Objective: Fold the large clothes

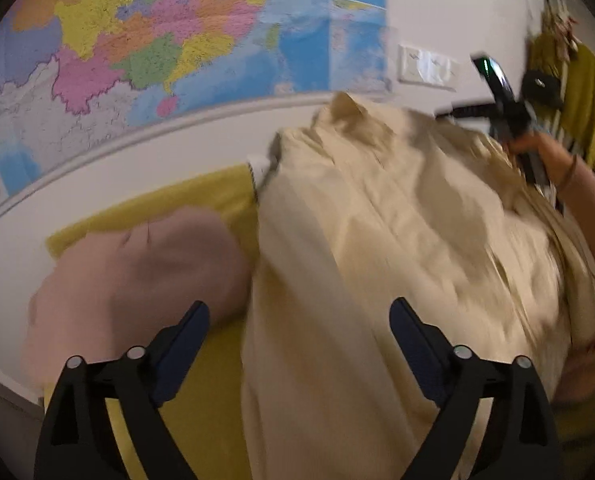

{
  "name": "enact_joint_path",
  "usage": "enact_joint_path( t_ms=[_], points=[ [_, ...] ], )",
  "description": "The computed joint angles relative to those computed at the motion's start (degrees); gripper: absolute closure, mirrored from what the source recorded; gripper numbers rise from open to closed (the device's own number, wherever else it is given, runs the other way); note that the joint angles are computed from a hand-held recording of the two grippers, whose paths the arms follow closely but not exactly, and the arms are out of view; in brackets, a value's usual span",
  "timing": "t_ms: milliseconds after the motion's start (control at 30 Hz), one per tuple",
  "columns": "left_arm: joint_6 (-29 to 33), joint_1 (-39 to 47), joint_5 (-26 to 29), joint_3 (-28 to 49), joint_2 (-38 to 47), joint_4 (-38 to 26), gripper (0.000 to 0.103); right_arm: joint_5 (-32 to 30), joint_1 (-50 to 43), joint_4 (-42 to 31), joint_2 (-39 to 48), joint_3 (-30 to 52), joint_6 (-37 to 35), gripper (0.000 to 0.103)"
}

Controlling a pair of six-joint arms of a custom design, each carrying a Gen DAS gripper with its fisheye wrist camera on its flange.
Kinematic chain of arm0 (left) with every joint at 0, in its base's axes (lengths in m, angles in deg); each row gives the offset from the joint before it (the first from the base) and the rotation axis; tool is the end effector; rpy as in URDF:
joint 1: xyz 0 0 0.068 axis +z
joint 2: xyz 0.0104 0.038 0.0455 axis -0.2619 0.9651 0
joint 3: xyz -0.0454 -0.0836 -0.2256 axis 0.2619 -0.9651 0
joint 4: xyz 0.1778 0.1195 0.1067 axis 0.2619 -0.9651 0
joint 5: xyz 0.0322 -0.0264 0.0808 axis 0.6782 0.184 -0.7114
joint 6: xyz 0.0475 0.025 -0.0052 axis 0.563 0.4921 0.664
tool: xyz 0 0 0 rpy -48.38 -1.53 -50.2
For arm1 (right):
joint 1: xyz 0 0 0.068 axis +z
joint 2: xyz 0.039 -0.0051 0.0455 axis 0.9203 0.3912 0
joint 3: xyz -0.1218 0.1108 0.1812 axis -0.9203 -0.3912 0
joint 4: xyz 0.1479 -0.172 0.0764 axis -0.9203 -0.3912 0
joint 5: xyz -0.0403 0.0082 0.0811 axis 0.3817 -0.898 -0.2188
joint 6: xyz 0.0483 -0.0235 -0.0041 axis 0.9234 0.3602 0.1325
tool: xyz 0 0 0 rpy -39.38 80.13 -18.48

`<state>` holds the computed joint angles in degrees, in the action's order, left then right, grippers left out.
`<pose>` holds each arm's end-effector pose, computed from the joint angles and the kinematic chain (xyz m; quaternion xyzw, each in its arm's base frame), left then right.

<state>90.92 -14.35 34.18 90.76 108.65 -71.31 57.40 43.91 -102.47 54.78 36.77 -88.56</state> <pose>0.1304 -0.0073 0.2111 0.1771 0.8985 -0.0608 0.3970 0.3634 -0.1384 0.2734 -0.0428 0.8991 0.0498 0.4328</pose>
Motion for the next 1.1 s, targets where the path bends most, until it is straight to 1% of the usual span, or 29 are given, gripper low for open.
enact_joint_path(
  t_ms=[33, 67, 133, 167, 200, 233, 300, 333, 367, 400, 433, 467, 500, 533, 567, 600, 633, 667, 700, 767, 800, 833, 867, 900, 933, 967, 1000, 1033, 1100],
  points=[
    [0.32, -0.71, -0.54, -1.37, -2.17, -2.24, 0.014, -1.38, -0.41, 0.7, -3.01, -3.34, -1.07, 0.03],
    [-0.01, -1.95, -1.93, -2.74, -4.74, -4.57, 0.017, -4.3, -1.07, -0.08, -6.6, -6.85, -3.19, 0.028],
    [-1.02, -4.95, -5.08, -4.68, -5.97, -6.95, 0.049, -8.85, -2.23, -1.42, -13.09, -13.62, -7.11, 0.025],
    [-2.04, -6.41, -6.82, -5.05, -6.0, -7.54, 0.083, -11.53, -2.69, -4.19, -15.19, -15.29, -9.69, 0.024],
    [-2.18, -4.99, -7.49, -4.54, -4.59, -7.67, 0.1, -12.14, -1.66, -5.97, -16.12, -15.07, -10.23, 0.024],
    [-1.15, -2.44, -6.78, -3.23, -3.35, -7.51, 0.1, -13.39, -1.52, -8.03, -18.86, -17.73, -12.82, 0.024],
    [2.04, 3.87, -7.07, 1.39, -2.37, -6.7, 0.1, -16.4, -0.78, -11.95, -22.91, -22.02, -16.35, 0.024],
    [4.73, 9.52, -4.65, 5.32, -0.58, -7.03, 0.1, -17.28, -0.13, -13.42, -24.93, -24.31, -17.64, 0.024],
    [7.59, 16.02, -0.95, 10.59, 2.26, -8.04, 0.1, -17.31, 0.83, -13.78, -26.06, -25.3, -17.69, 0.024],
    [9.53, 20.36, 1.87, 14.34, 4.35, -8.89, 0.1, -18.21, 1.54, -15.31, -27.53, -26.72, -19.28, 0.024],
    [10.78, 23.4, 2.77, 18.37, 6.99, -9.04, 0.099, -18.89, 1.94, -17.25, -29.04, -27.3, -20.45, 0.024],
    [10.64, 23.56, -0.91, 21.44, 9.55, -7.13, 0.095, -19.2, 2.66, -18.02, -30.81, -28.73, -21.39, 0.024],
    [9.46, 21.8, -5.6, 22.45, 10.96, -5.05, 0.087, -18.64, 4.08, -17.69, -32.64, -30.37, -21.42, 0.024],
    [8.44, 18.0, -13.84, 22.36, 12.72, -1.3, 0.08, -18.32, 5.83, -17.97, -34.68, -32.05, -21.34, 0.023],
    [8.54, 14.67, -20.4, 21.11, 13.76, 2.08, 0.062, -18.43, 6.67, -18.07, -35.34, -33.06, -21.2, 0.023],
    [9.82, 9.56, -30.54, 17.45, 15.82, 8.48, 0.044, -18.13, 7.34, -17.64, -36.07, -34.34, -20.99, 0.023],
    [10.39, 6.04, -38.21, 14.29, 18.26, 13.51, 0.038, -17.19, 8.26, -16.15, -36.73, -36.14, -20.3, 0.023],
    [9.98, 4.58, -41.35, 12.26, 20.31, 15.94, 0.038, -16.99, 8.57, -15.98, -37.71, -37.29, -19.57, 0.023],
    [8.48, 3.94, -40.98, 10.51, 22.49, 16.14, 0.038, -17.44, 8.02, -16.02, -37.05, -37.89, -19.61, 0.023],
    [6.06, 5.5, -34.26, 7.01, 20.87, 14.45, 0.038, -18.27, 5.22, -16.33, -36.71, -39.63, -20.62, 0.023],
    [5.1, 5.96, -31.61, 4.68, 17.81, 13.79, 0.038, -18.72, 3.49, -16.84, -36.79, -40.06, -21.1, 0.023],
    [4.73, 7.29, -26.88, 2.36, 13.1, 12.11, 0.038, -19.81, 0.87, -18.46, -36.31, -40.01, -22.86, 0.022],
    [5.16, 10.65, -18.97, 0.78, 7.12, 8.51, 0.034, -21.19, -3.3, -21.28, -35.43, -39.58, -26.03, 0.021],
    [6.02, 14.53, -11.55, -0.11, 3.54, 5.83, 0.029, -21.98, -7.79, -23.75, -34.89, -39.31, -29.12, 0.021],
    [8.38, 20.63, -0.96, -0.32, -0.48, 0.63, 0.026, -22.59, -10.91, -25.72, -34.41, -38.99, -31.63, 0.02],
    [10.96, 25.39, 6.75, -0.53, -3.73, -4.15, 0.025, -24.33, -16.25, -30.66, -32.01, -37.11, -37.33, 0.02],
    [12.16, 27.27, 10.8, -1.32, -6.6, -7.17, 0.025, -25.18, -21.34, -34.41, -29.76, -35.36, -41.73, 0.02],
    [13.51, 28.66, 13.58, -2.25, -8.27, -9.16, 0.025, -24.97, -24.57, -34.98, -29.11, -34.76, -42.98, 0.019],
    [14.66, 29.03, 17.29, -3.92, -11.62, -13.61, 0.022, -23.87, -32.58, -36.16, -26.86, -32.94, -47.0, 0.019]
  ],
)
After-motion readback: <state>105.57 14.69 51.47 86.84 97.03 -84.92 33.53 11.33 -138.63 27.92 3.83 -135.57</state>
